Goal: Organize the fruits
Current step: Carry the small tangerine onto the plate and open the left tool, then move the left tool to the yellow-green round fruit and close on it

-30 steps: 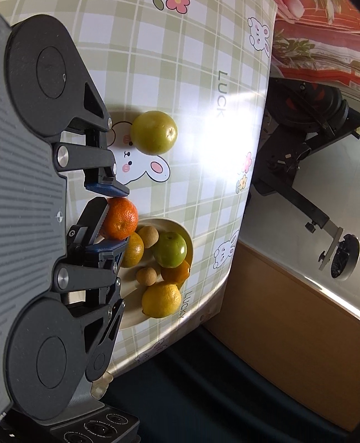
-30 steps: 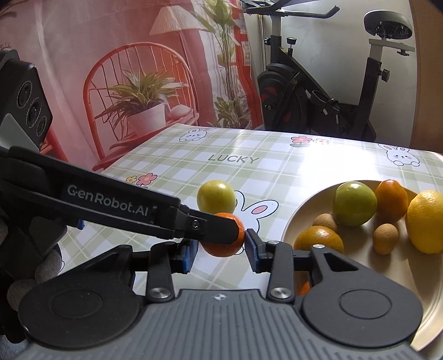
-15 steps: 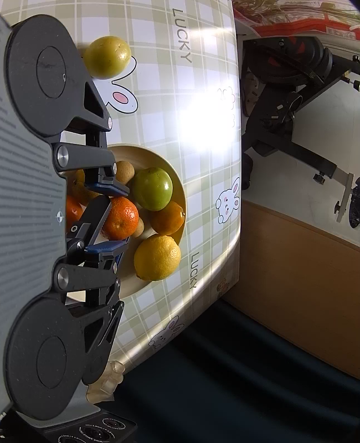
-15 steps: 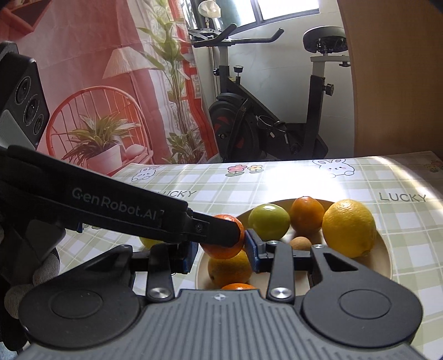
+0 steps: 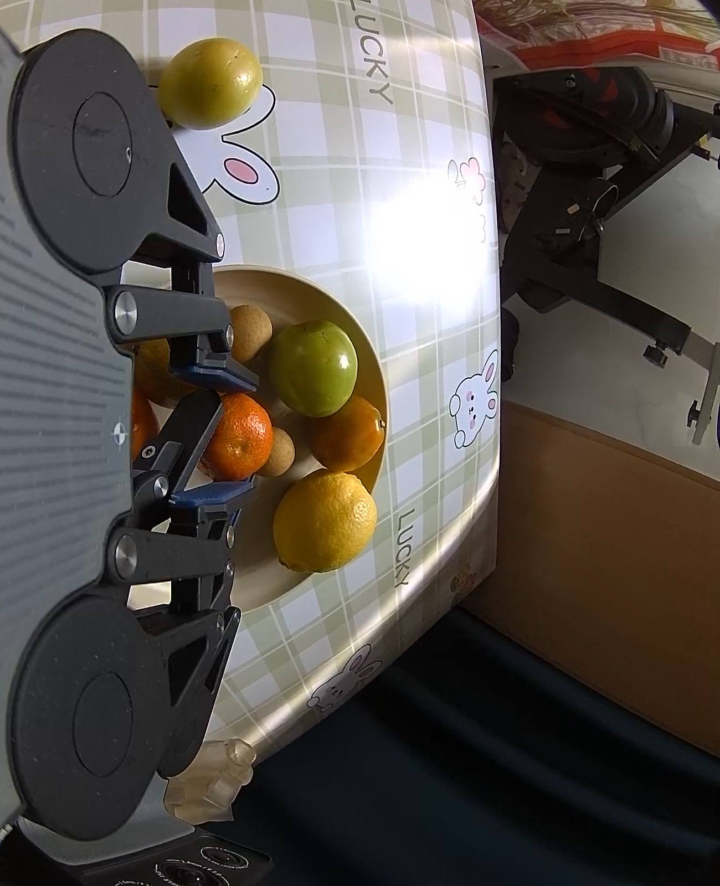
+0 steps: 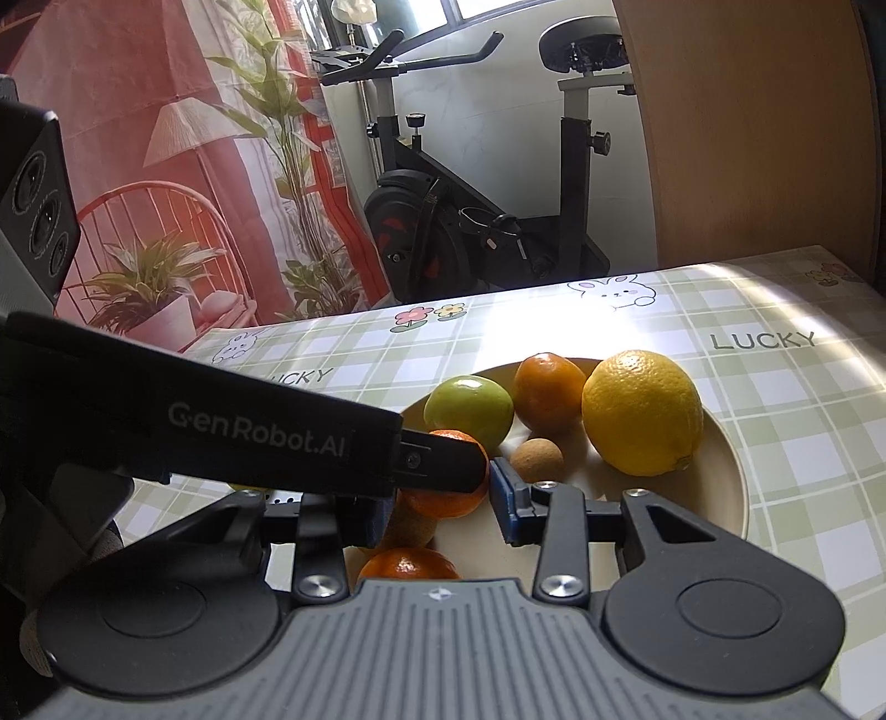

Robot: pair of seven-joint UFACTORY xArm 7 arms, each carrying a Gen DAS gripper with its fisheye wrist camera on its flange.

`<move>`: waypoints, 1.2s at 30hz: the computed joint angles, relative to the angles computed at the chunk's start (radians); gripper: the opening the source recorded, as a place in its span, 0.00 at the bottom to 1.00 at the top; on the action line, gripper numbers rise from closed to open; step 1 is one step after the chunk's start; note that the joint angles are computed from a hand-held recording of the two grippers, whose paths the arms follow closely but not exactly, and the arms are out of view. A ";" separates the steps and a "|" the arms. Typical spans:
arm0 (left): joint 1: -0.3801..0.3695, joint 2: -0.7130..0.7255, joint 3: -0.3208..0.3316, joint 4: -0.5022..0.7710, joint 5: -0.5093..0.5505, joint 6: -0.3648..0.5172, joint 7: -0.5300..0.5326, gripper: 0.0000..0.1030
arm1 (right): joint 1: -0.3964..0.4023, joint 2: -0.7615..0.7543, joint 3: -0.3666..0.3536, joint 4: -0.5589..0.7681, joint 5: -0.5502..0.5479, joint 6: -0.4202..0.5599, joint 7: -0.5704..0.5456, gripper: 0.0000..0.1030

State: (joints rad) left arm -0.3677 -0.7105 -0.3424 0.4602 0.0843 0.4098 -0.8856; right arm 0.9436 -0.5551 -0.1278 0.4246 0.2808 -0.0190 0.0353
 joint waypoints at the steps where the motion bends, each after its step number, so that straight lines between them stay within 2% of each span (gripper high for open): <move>1: 0.001 0.000 -0.002 -0.002 0.001 -0.004 -0.003 0.36 | -0.001 0.000 0.001 0.000 0.001 0.002 0.002 0.38; 10: 0.021 -0.108 0.007 -0.045 -0.001 0.017 -0.030 0.36 | -0.039 -0.005 0.036 0.004 -0.006 0.020 0.010 0.42; 16: 0.052 -0.208 0.024 -0.072 -0.007 0.069 -0.052 0.36 | -0.068 -0.017 0.065 0.004 -0.016 0.032 0.015 0.42; 24: 0.067 -0.325 0.061 -0.092 0.005 0.181 0.023 0.36 | -0.080 -0.041 0.088 0.006 -0.034 0.040 0.003 0.42; 32: 0.149 -0.524 0.114 -0.121 0.015 0.310 0.094 0.36 | -0.037 0.005 0.067 0.072 -0.045 0.005 -0.049 0.42; 34: 0.181 -0.565 0.130 -0.122 0.025 0.357 0.124 0.39 | -0.020 0.033 0.056 0.105 -0.044 -0.004 -0.054 0.42; 36: 0.215 -0.605 0.143 -0.127 0.032 0.394 0.147 0.50 | 0.015 0.057 0.029 0.135 -0.040 -0.007 -0.074 0.43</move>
